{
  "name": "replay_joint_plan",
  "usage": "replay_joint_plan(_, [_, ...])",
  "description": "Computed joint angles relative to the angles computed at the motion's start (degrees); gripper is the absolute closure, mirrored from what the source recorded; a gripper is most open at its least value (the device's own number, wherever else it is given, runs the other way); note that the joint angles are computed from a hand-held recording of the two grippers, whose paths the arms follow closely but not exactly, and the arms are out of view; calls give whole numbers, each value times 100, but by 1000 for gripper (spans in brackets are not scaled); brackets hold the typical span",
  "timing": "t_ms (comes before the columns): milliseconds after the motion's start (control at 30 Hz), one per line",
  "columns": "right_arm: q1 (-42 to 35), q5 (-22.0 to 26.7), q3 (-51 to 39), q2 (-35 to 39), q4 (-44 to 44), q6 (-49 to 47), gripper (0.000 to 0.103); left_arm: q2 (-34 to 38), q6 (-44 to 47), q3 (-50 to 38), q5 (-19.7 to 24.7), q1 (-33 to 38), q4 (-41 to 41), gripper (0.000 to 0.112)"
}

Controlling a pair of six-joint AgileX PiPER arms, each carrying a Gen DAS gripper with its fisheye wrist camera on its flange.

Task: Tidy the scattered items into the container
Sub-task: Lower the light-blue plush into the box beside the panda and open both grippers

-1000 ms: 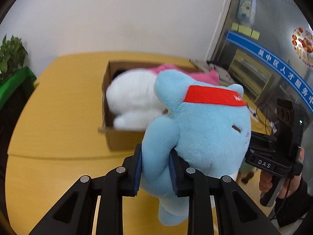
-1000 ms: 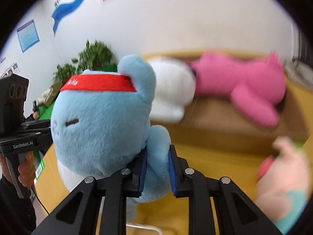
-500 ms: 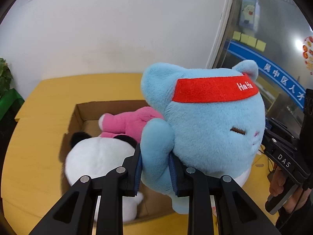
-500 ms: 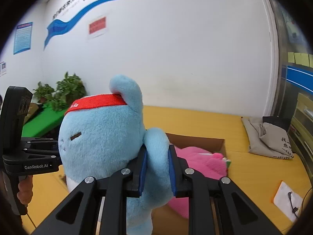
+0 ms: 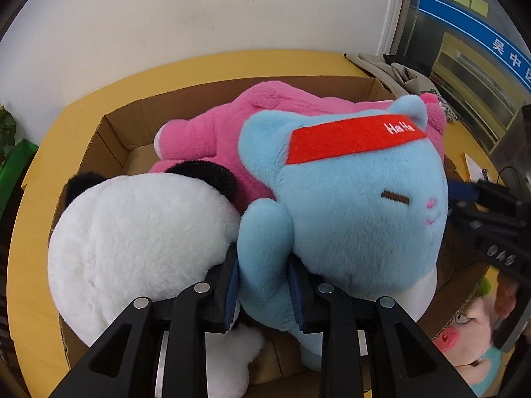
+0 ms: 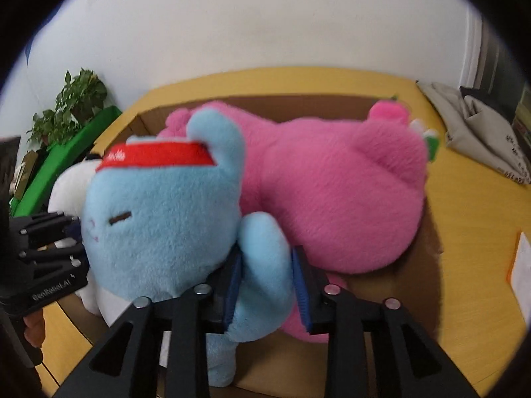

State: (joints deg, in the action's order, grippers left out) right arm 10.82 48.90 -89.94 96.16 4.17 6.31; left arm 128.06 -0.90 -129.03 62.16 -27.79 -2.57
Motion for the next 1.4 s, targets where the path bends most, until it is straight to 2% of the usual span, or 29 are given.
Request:
replay_joint_plan(67, [-135,-299,190,-346,129,-320,58,-282,67,350,-134,101,-285,80])
replay_joint_plan(100, [-172,-336,116,-482,229,-481,56,-418,69,455,-181,140,-370,77])
replay_joint_plan(167, [-269,-453,-154,-658,462,-857,53,-941,91,1062,-645,215,-408,55])
replay_joint_plan(200, [-258,-435,-461,-597,489,-940,53,-1116,36,1236,-805,212,-360,35])
replay_joint_plan(233, [-199,-378,-789,-475,476,-984,53,-1407,-23,1589,-1074,216,-305,28])
replay_joint_plan(300, [-30,-13,-1573,64,403,-1034,53,-1785,-7,1998,-1353,244,-334,28])
replay_joint_plan(333, [100,359,-2098,537,358,-1098,55,-1928,19,2153,-1409,262,-383,28])
replay_joint_plan(367, [188,732,-2542,971,257,-1139,72,-2052,0,2298,-1459,270,-394,28])
replay_joint_plan(400, [387,971,-2758,1385,-74,-1044,79,-2142,-25,2412,-1494,265,-378,28])
replay_joint_plan(433, [622,982,-2744,1632,-634,-763,79,-2265,-14,2583,-1539,264,-377,28])
replay_joint_plan(467, [775,763,-2534,1687,-1054,-450,79,-2368,41,2726,-1558,279,-426,28])
replay_joint_plan(500, [835,346,-2115,1545,-1244,-113,79,-2424,144,2809,-1555,313,-549,28])
replay_joint_plan(533, [809,157,-1914,1419,-1205,115,78,-2554,296,3003,-1589,356,-733,28])
replay_joint_plan(600, [748,187,-1895,1242,-1072,256,76,-2879,474,3423,-1727,400,-927,28])
replay_joint_plan(633, [736,163,-1834,1090,-1114,347,71,-3015,449,3588,-1836,374,-905,27])
replay_joint_plan(667, [731,102,-1690,877,-1234,511,57,-3102,400,3726,-1956,335,-853,25])
replay_joint_plan(700, [765,48,-1549,663,-1429,769,44,-3176,310,3836,-2062,281,-754,18])
replay_joint_plan(733, [817,-94,-1245,329,-1620,1079,17,-3269,164,3946,-2156,213,-593,12])
replay_joint_plan(767, [904,-289,-934,35,-1772,1384,13,-3371,-41,4073,-2274,122,-363,11])
replay_joint_plan(833, [975,-516,-329,-573,-1712,1536,13,-3574,-401,4354,-2481,-40,27,10])
replay_joint_plan(900, [1229,-492,197,-1107,-1965,1847,13,-3699,-656,4532,-2543,-167,190,10])
replay_joint_plan(1067, [2042,-71,1110,-1925,-3157,3189,13,-4060,-955,5138,-2795,-392,71,10])
replay_joint_plan(1167, [2459,243,1623,-2336,-3696,3914,13,-4209,-1383,5357,-2845,-625,462,10])
replay_joint_plan(1233, [2674,511,1807,-2532,-3874,4201,13,-4311,-1657,5464,-2843,-761,755,10])
replay_joint_plan(1400, [3138,891,1915,-2726,-4261,4542,13,-4504,-1760,5593,-2770,-863,787,10])
